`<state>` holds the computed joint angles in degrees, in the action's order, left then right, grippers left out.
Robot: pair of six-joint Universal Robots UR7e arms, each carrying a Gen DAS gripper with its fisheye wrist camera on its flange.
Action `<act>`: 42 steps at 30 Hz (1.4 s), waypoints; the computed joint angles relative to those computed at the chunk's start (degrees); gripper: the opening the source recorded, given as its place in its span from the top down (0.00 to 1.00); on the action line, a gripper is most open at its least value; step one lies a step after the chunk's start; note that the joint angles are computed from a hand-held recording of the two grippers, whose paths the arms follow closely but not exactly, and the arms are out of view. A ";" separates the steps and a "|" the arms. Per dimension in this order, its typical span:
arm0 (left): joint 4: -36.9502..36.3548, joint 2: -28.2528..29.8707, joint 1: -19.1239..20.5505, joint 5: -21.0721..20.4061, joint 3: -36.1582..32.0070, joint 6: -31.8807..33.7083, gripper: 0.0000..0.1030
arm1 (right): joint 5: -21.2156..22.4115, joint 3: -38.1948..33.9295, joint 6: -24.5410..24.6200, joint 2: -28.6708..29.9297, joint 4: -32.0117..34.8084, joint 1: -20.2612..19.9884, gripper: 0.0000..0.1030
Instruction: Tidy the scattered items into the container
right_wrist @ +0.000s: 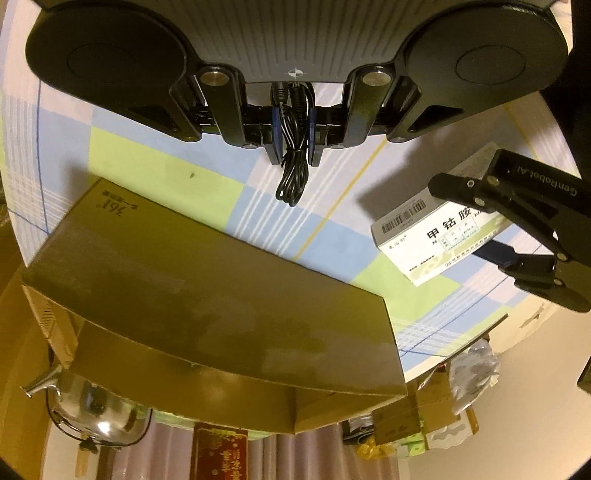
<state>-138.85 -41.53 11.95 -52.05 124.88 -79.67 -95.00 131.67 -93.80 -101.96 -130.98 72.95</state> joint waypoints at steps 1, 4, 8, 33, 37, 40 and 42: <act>0.13 -0.05 -0.11 0.00 -0.09 -0.06 0.35 | 0.09 -0.15 0.06 -0.33 0.31 -0.10 0.90; 0.84 -0.20 -0.57 0.07 -0.27 -0.80 0.35 | 0.49 -0.71 -0.02 -1.27 1.47 -0.26 0.90; 1.88 -0.61 -1.30 0.27 -0.58 -2.00 0.35 | 1.51 -1.54 0.21 -2.34 2.45 -0.28 0.90; 12.05 -3.87 -0.86 8.84 -8.56 0.06 0.35 | 9.62 -9.29 9.12 -2.25 5.47 5.08 0.90; 12.49 -4.02 0.70 12.15 -10.83 3.12 0.35 | 11.12 -10.52 11.00 -0.10 3.34 7.48 0.90; 11.60 -3.98 2.11 14.30 -12.38 5.96 0.35 | 11.44 -11.67 13.09 1.98 2.22 9.31 0.90; 10.99 -3.80 3.16 15.55 -13.42 7.57 0.35 | 11.51 -12.31 14.46 3.25 1.59 10.33 0.90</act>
<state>-127.85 -45.32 15.12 -36.51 111.46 -72.10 -83.49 119.36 -79.34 -98.71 -129.39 83.28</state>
